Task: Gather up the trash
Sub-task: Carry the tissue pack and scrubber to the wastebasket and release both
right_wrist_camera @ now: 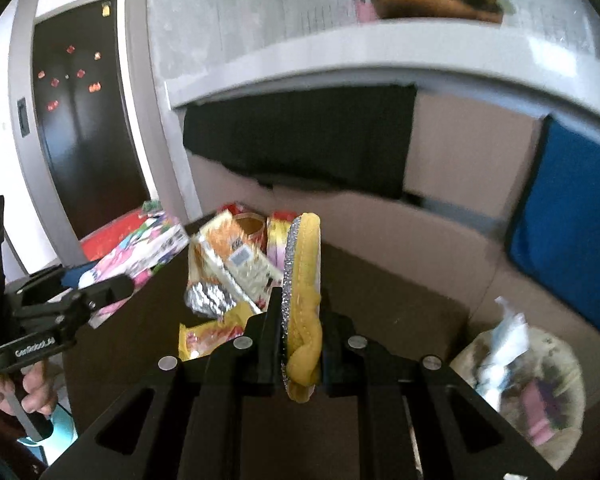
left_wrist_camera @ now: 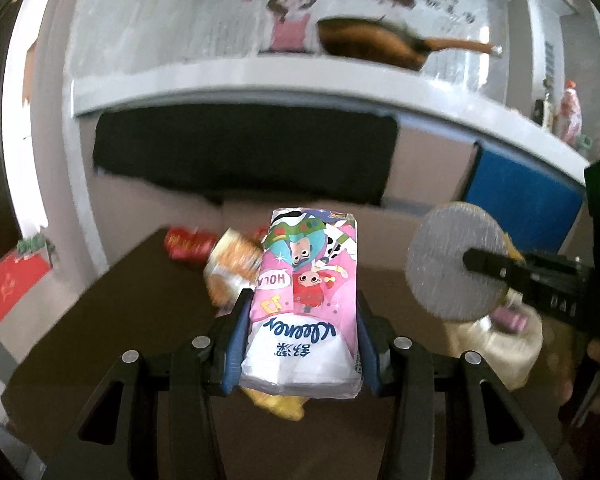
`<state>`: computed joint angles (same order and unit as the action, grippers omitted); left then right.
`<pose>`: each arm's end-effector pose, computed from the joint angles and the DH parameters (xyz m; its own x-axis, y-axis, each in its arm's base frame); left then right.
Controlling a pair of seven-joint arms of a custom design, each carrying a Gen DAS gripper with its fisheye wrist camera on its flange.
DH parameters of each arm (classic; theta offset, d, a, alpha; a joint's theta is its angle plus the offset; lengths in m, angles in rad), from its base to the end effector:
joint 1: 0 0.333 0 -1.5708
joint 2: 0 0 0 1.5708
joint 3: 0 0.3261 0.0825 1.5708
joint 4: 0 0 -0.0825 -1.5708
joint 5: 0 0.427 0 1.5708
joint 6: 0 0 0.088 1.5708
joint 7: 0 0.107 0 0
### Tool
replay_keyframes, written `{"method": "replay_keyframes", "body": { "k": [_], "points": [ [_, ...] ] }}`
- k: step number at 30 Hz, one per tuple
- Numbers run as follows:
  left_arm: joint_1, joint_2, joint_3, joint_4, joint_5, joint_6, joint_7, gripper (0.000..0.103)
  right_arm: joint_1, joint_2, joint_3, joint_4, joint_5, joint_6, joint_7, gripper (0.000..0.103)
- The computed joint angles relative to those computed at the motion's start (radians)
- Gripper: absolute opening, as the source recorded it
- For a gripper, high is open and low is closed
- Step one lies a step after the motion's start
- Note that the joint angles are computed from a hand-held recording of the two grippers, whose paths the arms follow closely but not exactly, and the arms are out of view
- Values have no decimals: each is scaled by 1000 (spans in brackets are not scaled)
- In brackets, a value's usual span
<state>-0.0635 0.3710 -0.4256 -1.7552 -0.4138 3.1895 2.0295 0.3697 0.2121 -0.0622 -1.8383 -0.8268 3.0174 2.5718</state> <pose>0.6794 -0.2713 0.4851 -0.4480 -0.8883 0.1010 -0.4534 0.1284 -0.8820 0.6431 0.2647 0.5006 0.1360 -0.9867 -0.0890 -0.5381 0.0019 -0.8429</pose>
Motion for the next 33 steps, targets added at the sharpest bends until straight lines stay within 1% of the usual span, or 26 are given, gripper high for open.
{"method": "replay_keyframes", "body": {
  "k": [2,4,6,7,9,10,12,13,14,15,16,19,24,28,30,32,33],
  "points": [
    [0,-5,-24,12,-2,18,3,48,22,-35,-33,-18,-83,3,71,13],
    [-7,-10,-39,22,7,37,4,48,23,-77,-46,-39,-187,-3,158,13],
    [-43,-15,-22,34,25,55,-8,48,12,-124,-47,-62,-294,-12,248,13],
    [-86,-18,12,45,36,58,-26,48,1,-141,-42,-69,-328,-15,278,13],
    [-120,-17,24,65,60,72,-40,48,-24,-195,-32,-97,-424,-24,364,13],
    [-128,-18,20,70,70,81,-46,48,-37,-215,-22,-107,-457,-31,393,13],
    [-117,-10,-15,84,94,98,-51,48,-68,-279,-1,-143,-547,-62,471,13],
    [-117,-6,-30,93,108,107,-54,48,-84,-305,10,-159,-572,-70,492,13],
    [-142,-6,-16,101,117,110,-63,48,-101,-333,21,-178,-596,-80,513,13],
    [-143,0,-30,110,132,115,-66,48,-117,-362,32,-199,-617,-95,530,13],
    [-141,7,-47,120,148,117,-67,48,-133,-388,42,-218,-627,-103,536,13],
    [-155,23,-70,141,181,112,-76,48,-179,-451,74,-266,-640,-134,549,13],
    [-224,56,-48,191,205,83,-83,48,-262,-538,115,-344,-654,-148,594,13],
    [-320,78,34,228,206,70,-92,48,-326,-576,139,-386,-658,-136,620,13],
    [-348,95,58,252,202,59,-101,48,-348,-583,141,-400,-650,-122,626,13],
    [-364,109,70,266,197,54,-110,48,-369,-586,147,-411,-662,-109,651,13],
    [-387,121,94,285,196,45,-120,48,-377,-588,151,-417,-670,-108,666,13]
  ]
}}
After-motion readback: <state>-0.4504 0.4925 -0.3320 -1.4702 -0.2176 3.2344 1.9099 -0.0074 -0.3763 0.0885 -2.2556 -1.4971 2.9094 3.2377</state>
